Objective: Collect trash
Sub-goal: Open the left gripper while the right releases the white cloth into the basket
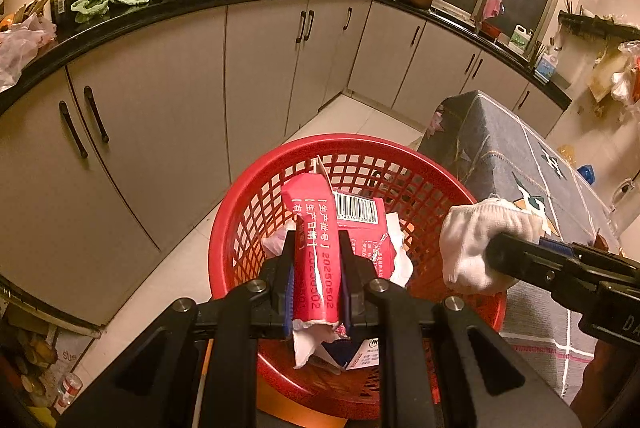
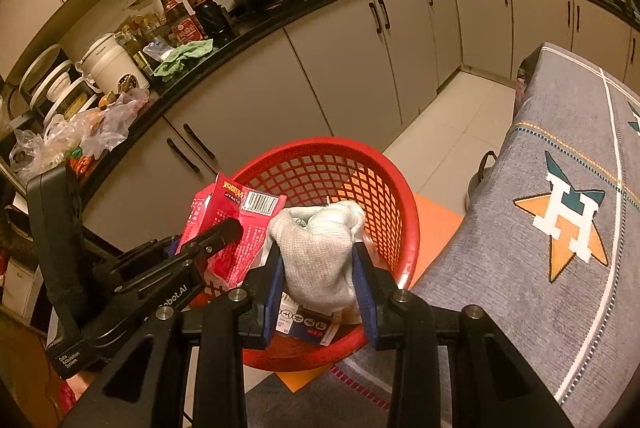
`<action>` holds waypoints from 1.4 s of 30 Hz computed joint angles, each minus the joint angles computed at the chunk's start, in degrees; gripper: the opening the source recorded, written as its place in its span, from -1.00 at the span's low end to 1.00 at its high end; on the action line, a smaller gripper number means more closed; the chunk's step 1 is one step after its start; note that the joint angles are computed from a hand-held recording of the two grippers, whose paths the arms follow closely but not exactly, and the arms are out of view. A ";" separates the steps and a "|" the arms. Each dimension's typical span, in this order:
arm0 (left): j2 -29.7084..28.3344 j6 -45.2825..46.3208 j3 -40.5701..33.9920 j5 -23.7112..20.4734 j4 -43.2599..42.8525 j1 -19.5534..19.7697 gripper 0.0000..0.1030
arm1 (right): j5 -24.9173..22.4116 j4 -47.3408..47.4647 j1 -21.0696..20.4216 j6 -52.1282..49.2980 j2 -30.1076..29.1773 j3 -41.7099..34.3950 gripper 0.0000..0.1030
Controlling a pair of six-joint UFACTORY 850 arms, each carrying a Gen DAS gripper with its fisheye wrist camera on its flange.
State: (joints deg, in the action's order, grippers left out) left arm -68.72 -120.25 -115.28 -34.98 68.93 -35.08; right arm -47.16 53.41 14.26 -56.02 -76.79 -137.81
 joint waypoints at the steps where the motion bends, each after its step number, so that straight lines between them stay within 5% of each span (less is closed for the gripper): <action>1: 0.00 0.03 0.00 -0.06 0.01 -0.03 -0.68 | -0.08 -0.12 0.01 0.31 -0.25 -0.42 -0.29; 42: -1.31 3.89 -1.75 0.47 -2.29 0.80 -0.68 | -4.84 -4.58 -0.05 10.56 -8.87 -15.83 -0.16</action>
State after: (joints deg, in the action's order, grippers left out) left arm -70.02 -116.35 -117.04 -34.51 66.63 -34.28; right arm -52.00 48.83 14.20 -45.46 -85.66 -153.64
